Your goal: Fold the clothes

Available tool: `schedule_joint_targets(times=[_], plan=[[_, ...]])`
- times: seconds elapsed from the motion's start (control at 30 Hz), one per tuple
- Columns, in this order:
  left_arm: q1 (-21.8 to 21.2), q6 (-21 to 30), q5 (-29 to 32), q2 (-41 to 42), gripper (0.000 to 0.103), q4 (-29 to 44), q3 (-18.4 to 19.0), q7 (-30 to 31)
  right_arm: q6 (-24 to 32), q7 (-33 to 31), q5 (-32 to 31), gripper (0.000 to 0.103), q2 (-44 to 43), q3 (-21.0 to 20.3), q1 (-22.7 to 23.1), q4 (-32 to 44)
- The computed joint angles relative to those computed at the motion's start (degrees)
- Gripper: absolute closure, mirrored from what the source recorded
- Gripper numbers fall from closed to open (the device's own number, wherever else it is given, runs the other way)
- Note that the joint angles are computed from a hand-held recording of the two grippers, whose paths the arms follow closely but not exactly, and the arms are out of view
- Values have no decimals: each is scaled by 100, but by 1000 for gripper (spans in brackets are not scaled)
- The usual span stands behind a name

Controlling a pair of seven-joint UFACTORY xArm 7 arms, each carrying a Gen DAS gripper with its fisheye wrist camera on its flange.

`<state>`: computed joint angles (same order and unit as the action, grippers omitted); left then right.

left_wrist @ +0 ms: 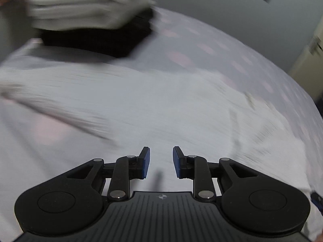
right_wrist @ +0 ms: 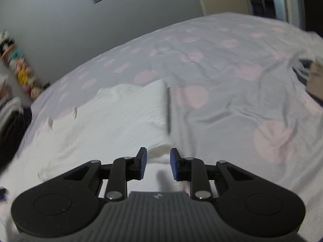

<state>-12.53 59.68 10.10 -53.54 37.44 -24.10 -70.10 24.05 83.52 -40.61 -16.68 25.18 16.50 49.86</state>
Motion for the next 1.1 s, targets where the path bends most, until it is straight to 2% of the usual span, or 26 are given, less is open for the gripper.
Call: schedule_joint_targets(times=[0.17, 0.3, 0.4, 0.47, 0.53, 0.63, 0.8, 0.83, 0.87, 0.9, 0.93, 0.97, 1.0, 1.1], plan=[[364, 1123, 343, -1496, 65, -452, 570, 231, 356, 83, -648, 73, 229, 250, 66, 288], [1023, 1420, 769, -2351, 56, -763, 1181, 699, 543, 376, -1183, 73, 410, 231, 237, 422], [1509, 1228, 1055, -2537, 53, -950, 1622, 1046, 756, 647, -1715, 73, 574, 236, 379, 535], [1753, 943, 1150, -2581, 46, -1088, 2022, 1287, 873, 831, -2066, 73, 717, 218, 482, 630], [1966, 634, 1109, -2577, 43, -1221, 2330, 1406, 987, 939, -2316, 73, 860, 169, 610, 719], [2317, 213, 946, -2479, 42, -1446, 2498, 1390, 1254, 968, -2604, 73, 1125, 82, 828, 895], [2754, -401, 504, -2241, 42, -1751, 2687, 1427, 1437, 913, -2731, 73, 1300, -213, 1179, 976], [2848, -459, 413, -2183, 44, -1784, 2679, 1422, 1459, 894, -2727, 73, 1325, -280, 1247, 992], [2958, -477, 338, -2113, 50, -1794, 2629, 1404, 1465, 903, -2740, 73, 1332, -351, 1310, 990], [3041, -524, 261, -2055, 58, -1807, 2593, 1401, 1487, 895, -2745, 73, 1366, -407, 1371, 1018], [3087, -587, 192, -2033, 73, -1821, 2575, 1422, 1497, 882, -2743, 73, 1383, -460, 1421, 1029], [3117, -635, 125, -2026, 80, -1817, 2547, 1441, 1486, 883, -2746, 73, 1387, -507, 1459, 1029], [3135, -673, 71, -2021, 84, -1801, 2505, 1462, 1474, 888, -2751, 73, 1385, -539, 1493, 1024], [3045, -758, -19, -2058, 86, -1598, 2267, 1575, 1431, 909, -2757, 73, 1348, -606, 1543, 997]])
